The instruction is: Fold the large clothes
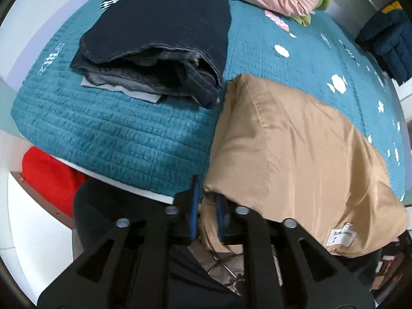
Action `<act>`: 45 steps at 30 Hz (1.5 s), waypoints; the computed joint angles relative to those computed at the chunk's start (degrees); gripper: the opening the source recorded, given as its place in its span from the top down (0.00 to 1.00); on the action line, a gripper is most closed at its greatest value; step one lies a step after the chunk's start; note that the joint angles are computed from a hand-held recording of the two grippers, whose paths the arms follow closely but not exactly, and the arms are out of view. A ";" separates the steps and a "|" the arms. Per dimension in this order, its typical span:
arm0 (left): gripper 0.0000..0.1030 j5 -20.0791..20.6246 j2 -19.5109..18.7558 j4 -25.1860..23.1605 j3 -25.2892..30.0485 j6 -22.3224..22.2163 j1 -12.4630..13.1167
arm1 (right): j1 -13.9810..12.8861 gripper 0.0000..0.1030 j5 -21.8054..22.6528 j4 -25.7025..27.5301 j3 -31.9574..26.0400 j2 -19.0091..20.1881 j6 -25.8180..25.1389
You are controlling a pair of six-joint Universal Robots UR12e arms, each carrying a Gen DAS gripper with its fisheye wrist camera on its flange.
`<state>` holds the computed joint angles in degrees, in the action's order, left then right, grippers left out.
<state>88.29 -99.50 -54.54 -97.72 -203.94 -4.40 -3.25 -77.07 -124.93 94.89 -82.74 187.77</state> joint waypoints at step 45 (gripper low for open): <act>0.14 -6.07 -5.21 -0.37 7.89 8.76 -1.96 | 1.56 0.30 4.30 6.48 -13.53 11.46 2.42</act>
<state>82.21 -104.71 -54.91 -89.83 -195.18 -6.36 -1.69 -72.78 -118.45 81.36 -71.28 190.19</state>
